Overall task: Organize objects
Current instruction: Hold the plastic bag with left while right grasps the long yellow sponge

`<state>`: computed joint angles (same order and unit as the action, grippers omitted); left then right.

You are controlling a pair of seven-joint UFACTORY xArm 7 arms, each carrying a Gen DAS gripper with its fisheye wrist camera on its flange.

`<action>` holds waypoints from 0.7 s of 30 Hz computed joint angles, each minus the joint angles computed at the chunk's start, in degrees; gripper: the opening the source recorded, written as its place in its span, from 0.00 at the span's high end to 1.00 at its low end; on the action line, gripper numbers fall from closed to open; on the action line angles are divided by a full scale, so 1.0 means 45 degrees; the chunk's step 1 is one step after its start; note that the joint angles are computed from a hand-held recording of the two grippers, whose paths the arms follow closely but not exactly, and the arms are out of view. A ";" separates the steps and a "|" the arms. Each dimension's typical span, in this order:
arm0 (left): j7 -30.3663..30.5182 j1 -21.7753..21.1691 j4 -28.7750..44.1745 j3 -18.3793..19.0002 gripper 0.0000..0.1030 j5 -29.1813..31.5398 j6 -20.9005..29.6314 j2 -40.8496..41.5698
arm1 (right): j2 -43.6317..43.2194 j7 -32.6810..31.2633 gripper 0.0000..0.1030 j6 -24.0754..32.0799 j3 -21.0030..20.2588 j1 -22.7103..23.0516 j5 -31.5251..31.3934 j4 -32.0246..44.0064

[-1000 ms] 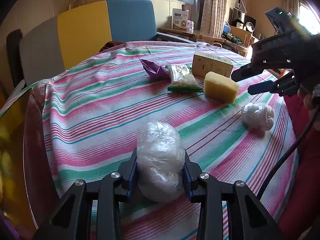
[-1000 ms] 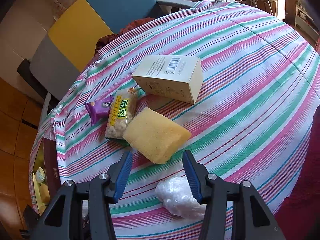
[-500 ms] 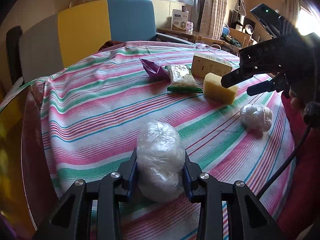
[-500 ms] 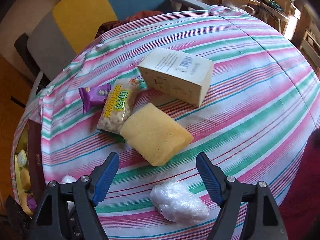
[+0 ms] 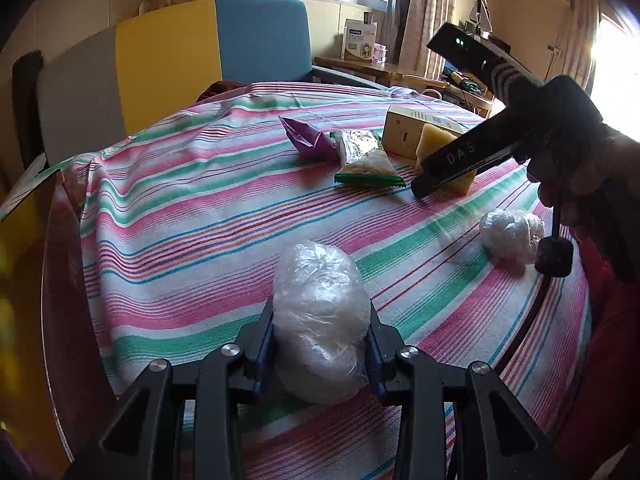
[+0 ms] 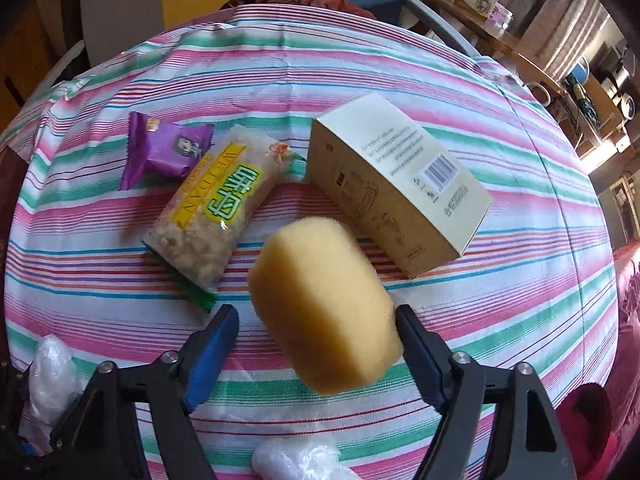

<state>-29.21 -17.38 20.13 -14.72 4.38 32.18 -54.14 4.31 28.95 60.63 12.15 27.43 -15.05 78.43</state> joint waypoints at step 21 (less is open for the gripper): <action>-0.0179 0.0080 0.0081 -0.0212 0.63 0.0265 0.0133 0.0037 | -0.0778 0.0239 0.50 -0.1297 -0.0161 -0.0766 0.0738 -0.0915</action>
